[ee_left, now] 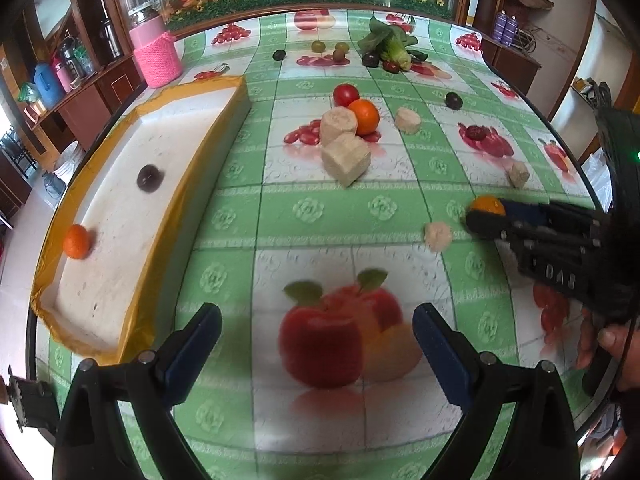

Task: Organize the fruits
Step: 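Grasp the tangerine with the right tool while the left tool grasps the tan cube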

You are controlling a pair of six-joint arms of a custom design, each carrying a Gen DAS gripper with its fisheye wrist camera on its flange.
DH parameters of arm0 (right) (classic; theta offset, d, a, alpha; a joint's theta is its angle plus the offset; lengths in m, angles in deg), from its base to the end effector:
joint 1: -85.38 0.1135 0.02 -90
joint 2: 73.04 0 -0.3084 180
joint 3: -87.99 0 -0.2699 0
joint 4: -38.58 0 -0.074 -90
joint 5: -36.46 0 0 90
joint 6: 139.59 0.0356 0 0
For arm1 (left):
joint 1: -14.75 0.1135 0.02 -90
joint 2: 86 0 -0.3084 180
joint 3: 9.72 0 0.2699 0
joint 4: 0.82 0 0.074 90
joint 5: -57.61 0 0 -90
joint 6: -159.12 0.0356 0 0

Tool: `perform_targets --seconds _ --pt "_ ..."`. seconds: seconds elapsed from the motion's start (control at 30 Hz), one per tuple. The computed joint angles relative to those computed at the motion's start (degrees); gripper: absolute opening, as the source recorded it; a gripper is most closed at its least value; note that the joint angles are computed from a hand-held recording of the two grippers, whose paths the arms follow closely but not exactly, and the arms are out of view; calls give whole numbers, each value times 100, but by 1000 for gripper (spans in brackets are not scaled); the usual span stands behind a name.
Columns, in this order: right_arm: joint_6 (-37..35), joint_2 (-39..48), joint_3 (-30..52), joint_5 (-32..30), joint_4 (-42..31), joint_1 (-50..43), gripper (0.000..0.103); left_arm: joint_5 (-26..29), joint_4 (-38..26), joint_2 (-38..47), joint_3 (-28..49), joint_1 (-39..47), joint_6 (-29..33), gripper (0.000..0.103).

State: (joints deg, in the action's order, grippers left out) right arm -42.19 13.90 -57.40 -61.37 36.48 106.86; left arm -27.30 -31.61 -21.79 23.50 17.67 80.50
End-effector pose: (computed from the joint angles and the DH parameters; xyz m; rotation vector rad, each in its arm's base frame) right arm 0.2141 0.0895 0.1189 -0.3679 2.5225 0.3728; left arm 0.1689 0.0055 0.1558 0.2243 2.6326 -0.0339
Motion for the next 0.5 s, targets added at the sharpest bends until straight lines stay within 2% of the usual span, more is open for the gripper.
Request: perform_targets --seconds 0.2,0.4,0.47,0.5 --pt "-9 -568 -259 -142 -191 -264 31 66 673 1207 605 -455 -808 98" --pt "37 -734 -379 -362 -249 -502 32 -79 1125 2351 1271 -701 -1453 97" --pt "65 -743 -388 -424 -243 -547 32 -51 1213 2662 1425 -708 -1556 92" --pt "78 -735 -390 -455 -237 -563 32 0 1219 2807 1493 -692 -1569 81"
